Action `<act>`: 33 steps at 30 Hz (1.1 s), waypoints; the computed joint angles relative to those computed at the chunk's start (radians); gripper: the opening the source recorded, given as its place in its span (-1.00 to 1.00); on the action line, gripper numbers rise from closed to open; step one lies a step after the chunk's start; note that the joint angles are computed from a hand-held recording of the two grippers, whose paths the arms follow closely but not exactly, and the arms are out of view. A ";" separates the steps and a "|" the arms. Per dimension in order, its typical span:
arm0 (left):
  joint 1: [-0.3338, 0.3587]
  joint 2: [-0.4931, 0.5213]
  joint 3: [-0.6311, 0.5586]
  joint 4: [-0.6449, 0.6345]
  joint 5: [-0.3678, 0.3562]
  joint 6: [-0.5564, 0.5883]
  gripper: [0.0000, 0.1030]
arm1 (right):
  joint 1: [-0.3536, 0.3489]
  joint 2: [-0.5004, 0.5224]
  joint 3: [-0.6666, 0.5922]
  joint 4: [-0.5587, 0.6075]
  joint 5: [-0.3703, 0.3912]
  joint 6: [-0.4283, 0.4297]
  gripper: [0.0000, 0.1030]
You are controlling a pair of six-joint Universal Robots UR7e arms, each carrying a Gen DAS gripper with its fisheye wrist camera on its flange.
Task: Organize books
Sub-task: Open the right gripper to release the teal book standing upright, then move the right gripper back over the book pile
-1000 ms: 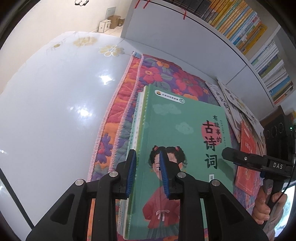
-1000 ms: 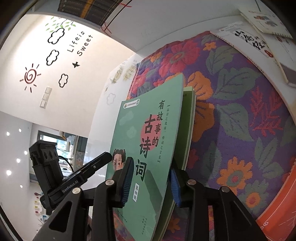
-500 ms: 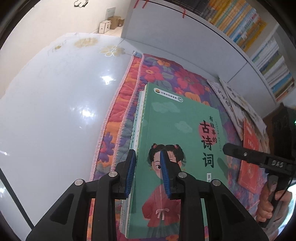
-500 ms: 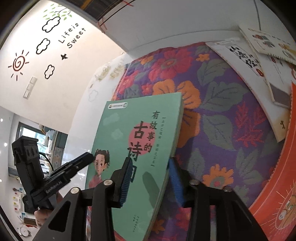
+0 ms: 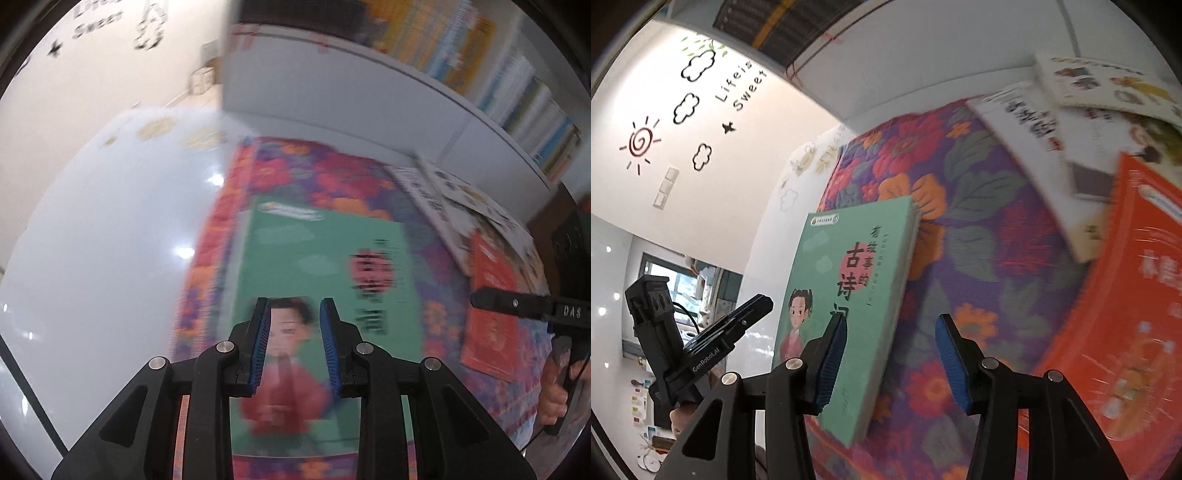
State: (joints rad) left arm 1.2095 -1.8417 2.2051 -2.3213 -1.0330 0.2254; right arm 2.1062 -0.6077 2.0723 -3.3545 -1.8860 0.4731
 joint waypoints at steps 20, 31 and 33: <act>-0.269 0.356 0.186 -0.267 -0.126 -0.300 -0.50 | -0.285 -0.414 0.619 -0.562 -0.037 -0.078 -0.02; -0.227 0.475 0.221 -0.510 -0.135 -0.281 -0.28 | -0.609 -0.326 0.528 -0.801 0.387 -0.028 -0.02; -0.227 0.481 0.222 -0.527 -0.133 -0.265 -0.25 | -0.607 -0.287 0.461 -0.764 0.414 0.017 -0.02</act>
State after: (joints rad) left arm 0.9825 -1.3610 2.4270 -2.8479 -1.1660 -0.0396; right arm 1.4994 -0.8945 2.5334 -4.1181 -1.4717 0.4901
